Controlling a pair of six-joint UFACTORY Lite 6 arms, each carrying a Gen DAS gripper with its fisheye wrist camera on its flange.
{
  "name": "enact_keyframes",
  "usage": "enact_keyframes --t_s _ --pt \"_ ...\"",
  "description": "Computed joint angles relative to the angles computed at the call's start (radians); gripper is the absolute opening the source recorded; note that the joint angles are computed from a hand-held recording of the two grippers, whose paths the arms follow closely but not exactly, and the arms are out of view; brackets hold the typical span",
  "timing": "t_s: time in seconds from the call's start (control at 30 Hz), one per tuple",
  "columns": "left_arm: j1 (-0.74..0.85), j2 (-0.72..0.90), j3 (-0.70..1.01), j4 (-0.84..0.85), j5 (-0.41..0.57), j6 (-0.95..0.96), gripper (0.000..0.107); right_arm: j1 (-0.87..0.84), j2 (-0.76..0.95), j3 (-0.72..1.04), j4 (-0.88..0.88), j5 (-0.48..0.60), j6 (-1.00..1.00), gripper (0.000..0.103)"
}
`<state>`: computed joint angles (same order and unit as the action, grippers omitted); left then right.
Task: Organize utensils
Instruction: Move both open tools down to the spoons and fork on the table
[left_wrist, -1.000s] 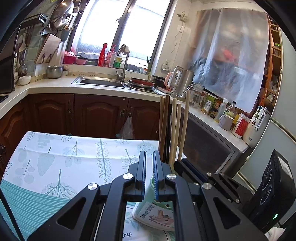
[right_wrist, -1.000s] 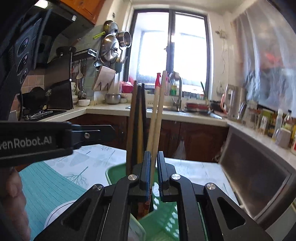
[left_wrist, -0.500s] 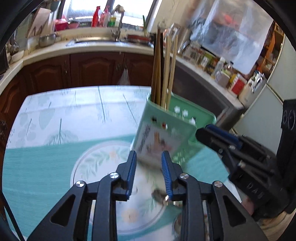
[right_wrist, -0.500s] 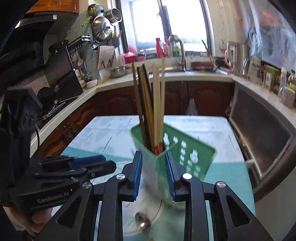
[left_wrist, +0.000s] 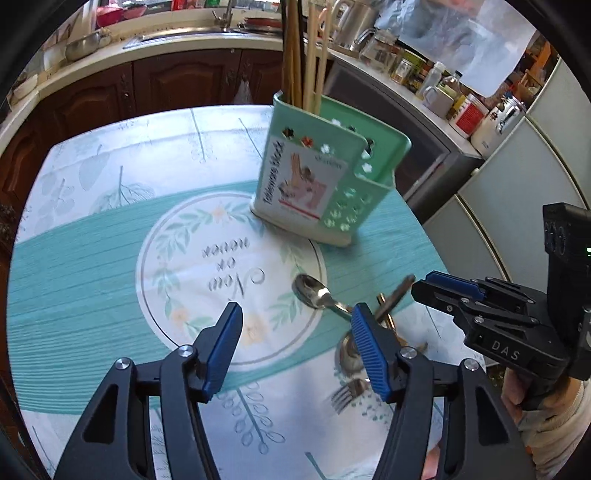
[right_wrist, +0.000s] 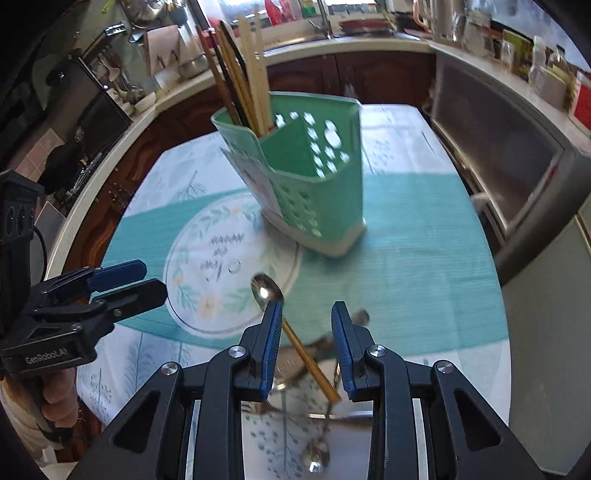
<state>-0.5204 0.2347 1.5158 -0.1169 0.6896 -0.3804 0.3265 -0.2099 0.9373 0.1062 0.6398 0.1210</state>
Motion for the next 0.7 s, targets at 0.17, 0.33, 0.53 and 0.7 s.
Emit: enact_keyframes --t_s 0.17,0.33,0.53,0.7 --pt "0.003 0.011 -0.046 -0.197 -0.034 0.112 0.060 -0.079 -0.053 -0.099 0.093 -0.018 -0.096 0.029" --pt "0.024 0.116 0.004 -0.415 -0.030 0.237 0.059 -0.112 -0.010 -0.134 0.214 -0.048 -0.207 0.029" --pt "0.049 0.298 0.133 -0.591 0.018 0.266 0.045 -0.086 0.037 -0.172 0.283 -0.098 -0.273 0.029" --pt "0.045 0.391 0.221 -0.628 0.036 0.224 0.042 -0.074 0.076 -0.168 0.325 -0.111 -0.326 0.029"
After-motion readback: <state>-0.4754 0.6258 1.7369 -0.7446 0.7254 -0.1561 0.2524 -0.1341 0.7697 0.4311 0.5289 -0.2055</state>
